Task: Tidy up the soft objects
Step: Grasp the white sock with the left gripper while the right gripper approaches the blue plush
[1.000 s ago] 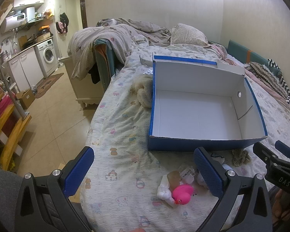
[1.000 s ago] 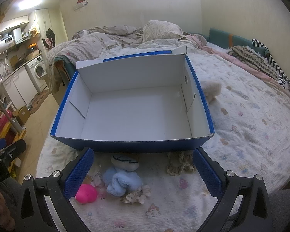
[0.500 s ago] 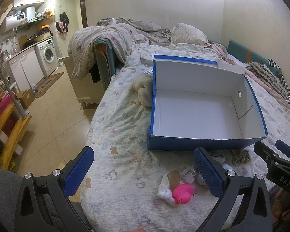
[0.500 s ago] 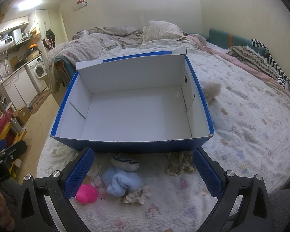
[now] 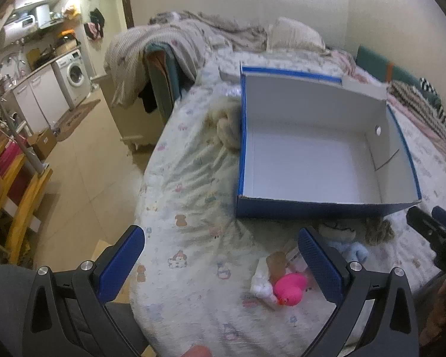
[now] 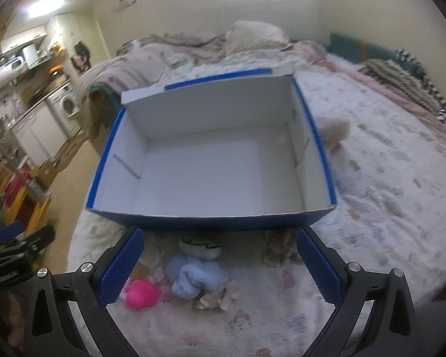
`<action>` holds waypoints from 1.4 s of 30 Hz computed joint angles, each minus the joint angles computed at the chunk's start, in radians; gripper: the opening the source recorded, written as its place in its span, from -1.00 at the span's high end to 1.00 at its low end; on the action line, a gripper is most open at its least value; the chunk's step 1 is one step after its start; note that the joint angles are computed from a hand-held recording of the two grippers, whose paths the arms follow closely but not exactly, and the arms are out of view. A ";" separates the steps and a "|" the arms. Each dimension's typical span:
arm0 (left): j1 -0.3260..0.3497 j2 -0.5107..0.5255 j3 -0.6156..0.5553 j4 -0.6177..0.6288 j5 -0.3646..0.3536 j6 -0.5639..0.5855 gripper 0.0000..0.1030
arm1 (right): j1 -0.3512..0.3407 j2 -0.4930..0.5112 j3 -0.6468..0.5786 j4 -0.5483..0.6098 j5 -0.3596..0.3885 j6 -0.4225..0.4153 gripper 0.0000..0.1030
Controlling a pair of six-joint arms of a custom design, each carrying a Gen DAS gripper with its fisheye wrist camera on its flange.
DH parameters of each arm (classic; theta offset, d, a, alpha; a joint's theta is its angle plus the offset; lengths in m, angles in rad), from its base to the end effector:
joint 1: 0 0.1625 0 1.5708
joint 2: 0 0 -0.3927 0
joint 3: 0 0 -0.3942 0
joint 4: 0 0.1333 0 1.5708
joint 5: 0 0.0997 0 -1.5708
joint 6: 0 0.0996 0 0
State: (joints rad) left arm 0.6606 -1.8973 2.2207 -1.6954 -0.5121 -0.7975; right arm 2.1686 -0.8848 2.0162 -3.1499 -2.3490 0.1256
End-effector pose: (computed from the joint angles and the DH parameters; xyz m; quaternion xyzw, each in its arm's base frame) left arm -0.1302 -0.3799 0.3416 0.0984 0.8547 -0.3225 0.3947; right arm 0.3546 -0.4082 0.0888 0.1292 -0.8968 0.3230 0.2733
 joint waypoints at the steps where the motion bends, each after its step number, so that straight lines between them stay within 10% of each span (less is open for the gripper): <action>1: 0.012 0.015 -0.016 0.012 -0.014 0.002 -1.00 | -0.005 -0.007 -0.006 0.028 0.013 -0.002 -1.00; 7: 0.135 0.132 -0.115 0.075 -0.158 -0.016 -0.96 | -0.048 -0.041 -0.013 0.124 0.085 0.015 -1.00; 13: 0.262 0.248 -0.151 0.013 -0.315 0.031 -0.26 | -0.090 -0.037 -0.006 0.150 0.104 0.079 -1.00; 22: 0.369 0.309 -0.145 -0.021 -0.449 0.052 -0.03 | -0.118 -0.040 0.006 0.191 0.105 0.132 -1.00; 27: 0.402 0.333 -0.123 -0.032 -0.465 0.076 0.56 | -0.117 -0.026 -0.002 0.190 0.096 0.121 -1.00; 42: 0.255 0.230 -0.164 0.167 -0.268 0.132 0.57 | -0.146 -0.056 0.028 0.169 0.183 0.144 -1.00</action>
State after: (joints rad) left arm 0.9156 -1.6672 2.0572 -1.5281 -0.7801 -0.6656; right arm 2.0222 -0.9413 2.0439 -2.9804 -2.1658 0.2700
